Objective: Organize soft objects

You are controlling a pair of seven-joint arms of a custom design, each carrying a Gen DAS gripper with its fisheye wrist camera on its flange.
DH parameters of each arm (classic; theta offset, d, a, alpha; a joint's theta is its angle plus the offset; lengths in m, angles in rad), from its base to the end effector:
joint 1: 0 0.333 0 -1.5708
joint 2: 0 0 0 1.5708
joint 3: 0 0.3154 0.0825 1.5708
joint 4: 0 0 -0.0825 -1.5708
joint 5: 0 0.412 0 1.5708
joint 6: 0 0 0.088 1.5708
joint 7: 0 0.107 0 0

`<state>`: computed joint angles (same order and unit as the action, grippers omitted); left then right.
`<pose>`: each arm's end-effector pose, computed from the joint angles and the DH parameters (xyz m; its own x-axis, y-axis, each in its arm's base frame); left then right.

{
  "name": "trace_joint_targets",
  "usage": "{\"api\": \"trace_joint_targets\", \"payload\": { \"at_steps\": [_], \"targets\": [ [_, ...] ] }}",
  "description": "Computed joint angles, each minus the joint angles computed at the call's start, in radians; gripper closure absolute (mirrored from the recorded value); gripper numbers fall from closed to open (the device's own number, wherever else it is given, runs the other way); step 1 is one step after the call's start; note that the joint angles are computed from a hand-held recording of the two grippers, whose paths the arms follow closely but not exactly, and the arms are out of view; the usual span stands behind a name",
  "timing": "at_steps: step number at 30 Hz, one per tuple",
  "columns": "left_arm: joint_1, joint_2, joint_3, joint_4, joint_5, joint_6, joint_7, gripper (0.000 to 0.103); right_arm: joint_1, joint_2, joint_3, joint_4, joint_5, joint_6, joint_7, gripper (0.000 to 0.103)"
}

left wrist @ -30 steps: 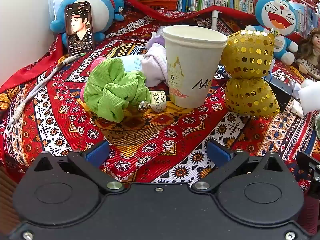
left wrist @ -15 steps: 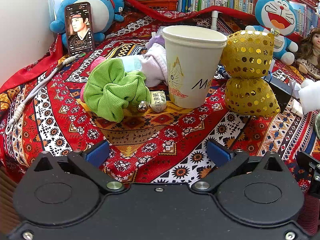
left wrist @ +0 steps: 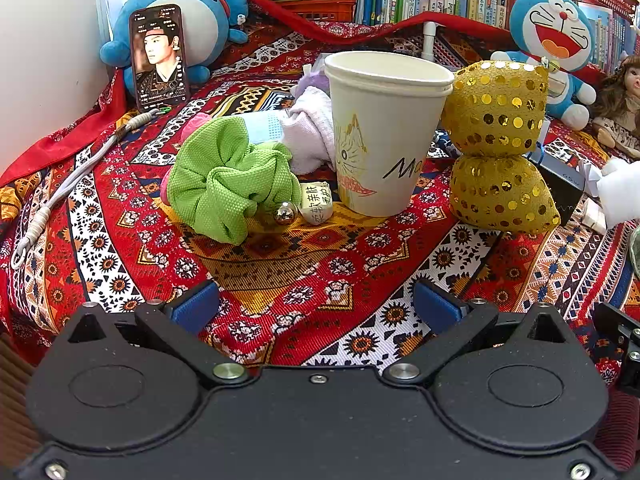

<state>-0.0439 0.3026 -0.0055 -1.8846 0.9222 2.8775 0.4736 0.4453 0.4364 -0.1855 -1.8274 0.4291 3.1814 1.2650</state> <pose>0.6765 -0.0787 0.3938 0.2319 -0.9727 -0.0059 -0.6693 -0.1552 -0.7266 0.6928 0.1615 0.3902 0.1882 -0.9821 -0.0101 -0.5929 -0.1054 -0.7983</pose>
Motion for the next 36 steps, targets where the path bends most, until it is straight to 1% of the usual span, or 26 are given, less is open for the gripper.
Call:
{"api": "trace_joint_targets", "payload": {
  "at_steps": [31,36],
  "targets": [
    [0.000,0.000,0.001,0.000,0.005,0.001,-0.005,0.000,0.002,0.003,-0.002,0.002,-0.002,0.001,0.003,0.000],
    [-0.015,0.002,0.020,0.001,0.058,0.011,-0.060,0.000,-0.005,0.001,0.007,-0.002,0.001,0.008,-0.003,0.000]
  ]
}}
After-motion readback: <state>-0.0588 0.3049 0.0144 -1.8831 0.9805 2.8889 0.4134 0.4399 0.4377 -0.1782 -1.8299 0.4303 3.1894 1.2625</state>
